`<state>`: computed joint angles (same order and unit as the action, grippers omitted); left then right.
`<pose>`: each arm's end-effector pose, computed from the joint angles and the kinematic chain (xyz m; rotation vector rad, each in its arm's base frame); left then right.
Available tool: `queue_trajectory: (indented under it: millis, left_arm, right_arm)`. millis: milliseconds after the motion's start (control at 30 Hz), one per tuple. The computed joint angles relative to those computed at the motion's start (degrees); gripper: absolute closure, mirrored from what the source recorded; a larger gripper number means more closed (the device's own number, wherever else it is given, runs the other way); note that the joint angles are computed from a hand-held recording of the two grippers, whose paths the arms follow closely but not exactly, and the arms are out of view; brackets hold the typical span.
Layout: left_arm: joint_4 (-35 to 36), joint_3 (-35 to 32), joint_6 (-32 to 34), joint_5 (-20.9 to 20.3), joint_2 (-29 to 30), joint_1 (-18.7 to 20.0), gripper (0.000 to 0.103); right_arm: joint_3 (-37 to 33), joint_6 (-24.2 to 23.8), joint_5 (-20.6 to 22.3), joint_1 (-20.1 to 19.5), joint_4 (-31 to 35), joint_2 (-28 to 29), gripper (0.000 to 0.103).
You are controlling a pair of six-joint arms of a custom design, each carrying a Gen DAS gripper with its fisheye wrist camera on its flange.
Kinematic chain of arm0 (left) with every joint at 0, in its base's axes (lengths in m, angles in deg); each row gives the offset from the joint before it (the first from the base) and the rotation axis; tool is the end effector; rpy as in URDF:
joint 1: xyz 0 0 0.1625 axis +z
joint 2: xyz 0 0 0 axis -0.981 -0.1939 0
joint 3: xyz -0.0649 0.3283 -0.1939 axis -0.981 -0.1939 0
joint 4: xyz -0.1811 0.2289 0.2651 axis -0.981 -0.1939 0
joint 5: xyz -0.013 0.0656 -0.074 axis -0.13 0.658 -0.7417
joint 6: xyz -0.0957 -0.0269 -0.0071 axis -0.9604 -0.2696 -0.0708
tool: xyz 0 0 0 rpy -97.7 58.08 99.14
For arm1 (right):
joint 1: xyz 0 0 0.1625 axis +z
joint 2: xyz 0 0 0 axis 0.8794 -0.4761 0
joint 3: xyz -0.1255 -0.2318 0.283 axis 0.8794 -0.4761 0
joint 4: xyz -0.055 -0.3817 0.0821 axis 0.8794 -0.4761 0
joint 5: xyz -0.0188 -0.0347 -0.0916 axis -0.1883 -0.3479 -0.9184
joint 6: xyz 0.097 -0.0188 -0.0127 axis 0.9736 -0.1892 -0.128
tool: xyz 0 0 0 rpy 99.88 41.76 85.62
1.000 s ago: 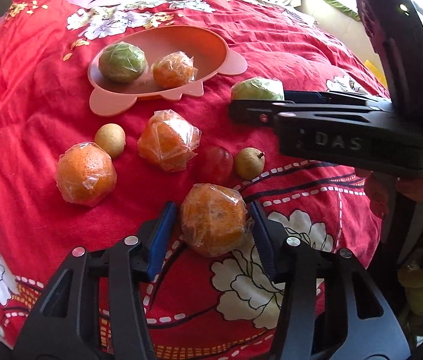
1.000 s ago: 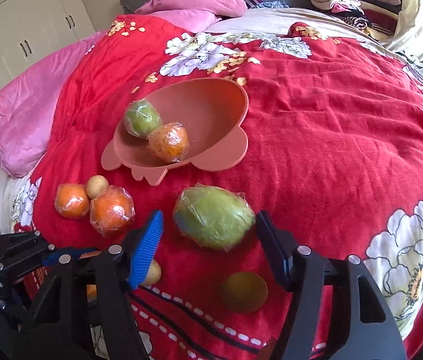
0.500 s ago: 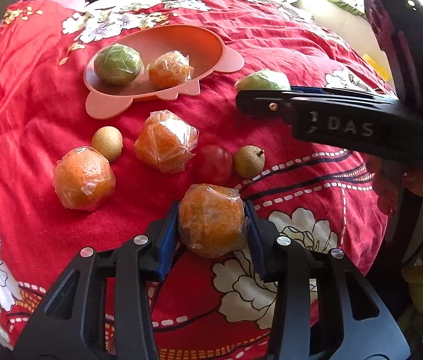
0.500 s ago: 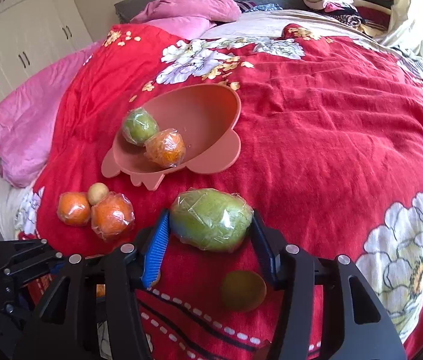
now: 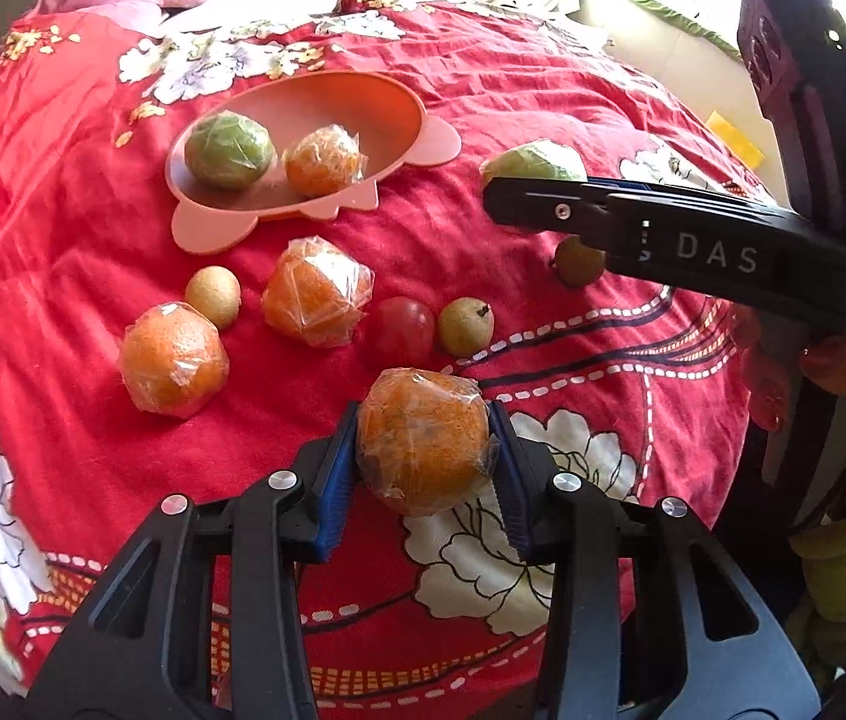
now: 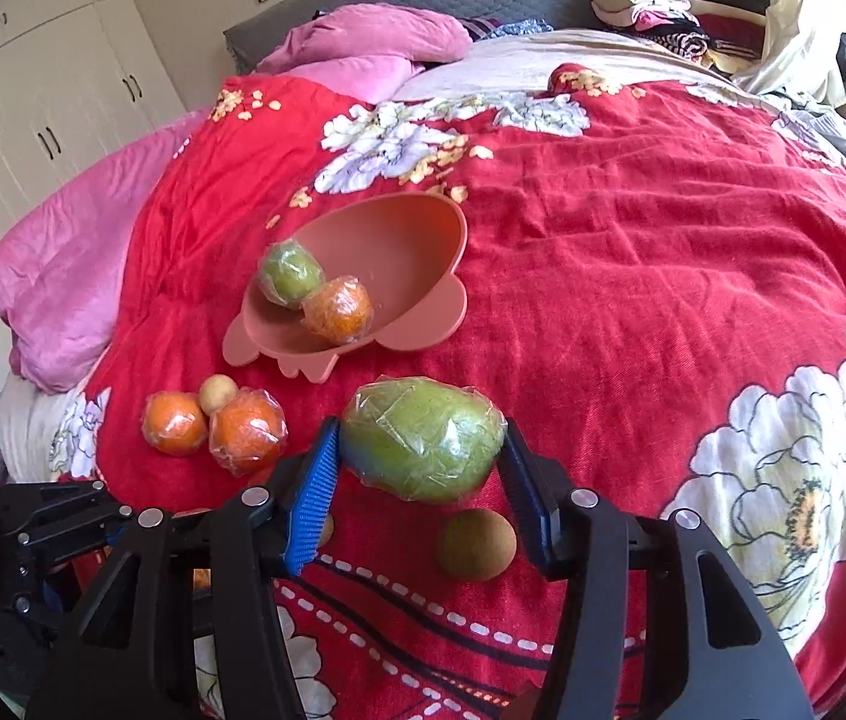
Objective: Organize fruits
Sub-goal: 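Lift both held fruits and carry them toward the pink bowl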
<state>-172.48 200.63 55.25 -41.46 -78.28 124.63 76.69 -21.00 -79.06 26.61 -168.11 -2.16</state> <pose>-0.1666 -0.4592 0.0200 0.4071 2.4541 -0.5856 0.1016 -0.5654 0.0855 0.8927 -2.6455 0.5505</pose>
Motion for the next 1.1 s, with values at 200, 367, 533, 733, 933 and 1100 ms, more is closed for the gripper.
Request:
queue_trajectory:
  millis: [200,367,533,733,933,1100]
  left_arm:
    - [0.3,0.1,-0.3,0.0,-0.9,-0.2,0.07]
    - [0.7,0.0,-0.1,0.7,-2.1,-0.4,0.07]
    - [0.9,-0.3,0.4,1.9,-3.2,-0.7,0.07]
    - [1.0,-1.1,1.3,3.0,-4.3,-0.5,0.07]
    - [1.7,-2.4,2.7,3.4,-5.1,0.2,0.07]
    - [2.4,-3.9,4.2,4.0,-5.2,1.1,0.07]
  right_arm:
    - [0.4,-0.1,0.7,0.3,-0.3,-1.0,0.052]
    - [0.7,0.1,1.3,0.4,-0.6,-1.7,0.052]
    - [1.1,0.3,1.9,0.5,-0.7,-2.6,0.052]
    - [1.3,0.1,2.5,0.7,-0.9,-3.4,0.052]
    - [0.6,0.1,2.4,1.3,-0.6,-3.5,0.052]
    - [-0.1,0.1,2.4,2.0,-0.5,-3.1,0.052]
